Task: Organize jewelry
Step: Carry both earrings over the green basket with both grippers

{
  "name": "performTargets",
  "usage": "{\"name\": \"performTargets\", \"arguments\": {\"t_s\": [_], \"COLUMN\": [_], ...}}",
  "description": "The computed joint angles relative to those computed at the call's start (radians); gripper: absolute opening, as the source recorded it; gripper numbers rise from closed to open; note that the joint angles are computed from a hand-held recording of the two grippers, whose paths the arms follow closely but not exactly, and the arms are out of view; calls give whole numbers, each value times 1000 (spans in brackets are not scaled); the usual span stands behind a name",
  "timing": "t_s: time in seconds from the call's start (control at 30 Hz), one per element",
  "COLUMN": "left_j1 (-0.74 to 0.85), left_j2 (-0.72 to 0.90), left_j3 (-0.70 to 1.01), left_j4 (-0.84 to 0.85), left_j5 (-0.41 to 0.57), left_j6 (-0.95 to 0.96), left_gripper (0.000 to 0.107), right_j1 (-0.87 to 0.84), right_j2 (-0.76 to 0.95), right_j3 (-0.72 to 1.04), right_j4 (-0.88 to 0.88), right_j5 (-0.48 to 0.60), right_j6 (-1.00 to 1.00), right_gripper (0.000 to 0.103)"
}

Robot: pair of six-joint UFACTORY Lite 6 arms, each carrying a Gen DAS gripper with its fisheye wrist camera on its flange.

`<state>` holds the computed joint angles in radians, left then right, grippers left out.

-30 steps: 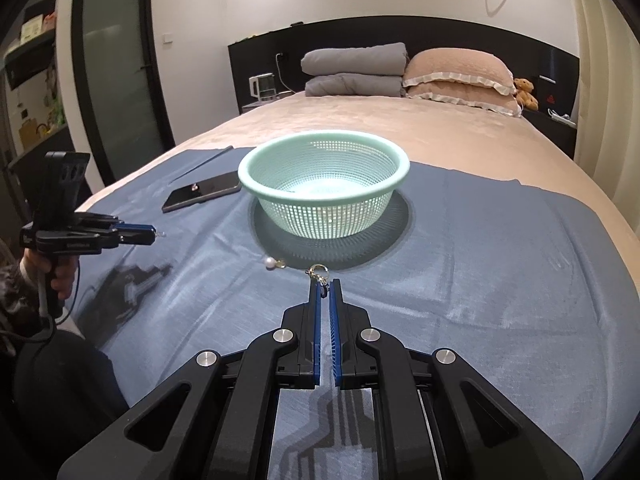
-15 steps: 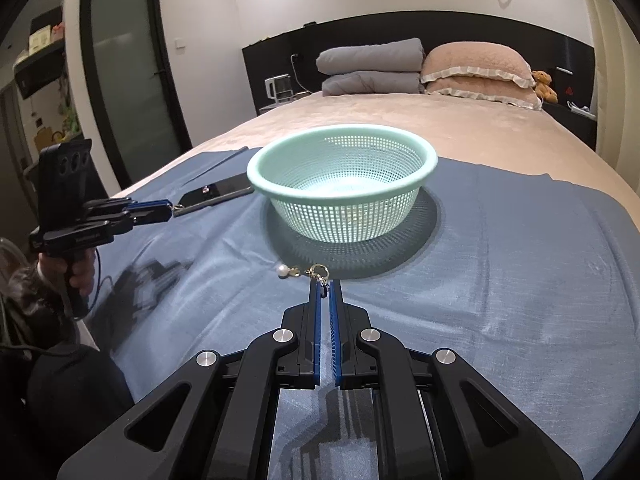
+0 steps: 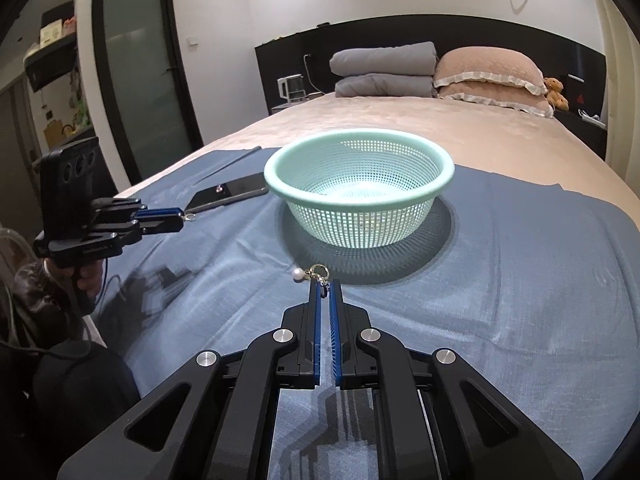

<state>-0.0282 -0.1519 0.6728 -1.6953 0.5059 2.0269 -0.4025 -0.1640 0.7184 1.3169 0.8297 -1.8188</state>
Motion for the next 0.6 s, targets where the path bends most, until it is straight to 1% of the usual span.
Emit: {"name": "performTargets", "arguments": {"t_s": [0.07,0.13,0.17,0.2,0.23,0.3,0.37,0.4,0.47,0.53,0.6], "left_j1": [-4,-4,-4,-6,-13,-32,-49,-68,-111,-139,-153], "left_j2": [3,24,38,49,61,103,152,171,218,270,322], "left_j3": [1,21,35,46,60,119,196,231,312,390,462], "left_j4": [-8,35,69,100,100,128,165,173,245,340,439], "left_j5": [-10,-11,-15,-22,-39,-68,-68,-96,-155,-186,-194], "left_j6": [6,-41,-80,-122,-147,-236,-318,-345,-449,-578,-704], "left_gripper": [9,11,22,44,48,48,48,48,48,48,48], "right_j1": [8,20,25,37,54,101,161,182,226,271,313], "right_j2": [-3,1,0,3,11,26,53,67,102,145,205], "right_j3": [-1,9,11,17,27,51,108,136,209,287,372], "right_j4": [3,0,-6,-9,-12,-4,4,9,5,-5,-51], "right_j5": [-3,-6,-9,-21,-37,-92,-155,-175,-206,-255,-303], "right_j6": [-1,5,9,13,20,36,76,91,143,195,285], "right_gripper": [4,4,4,4,4,4,4,4,4,4,4]}}
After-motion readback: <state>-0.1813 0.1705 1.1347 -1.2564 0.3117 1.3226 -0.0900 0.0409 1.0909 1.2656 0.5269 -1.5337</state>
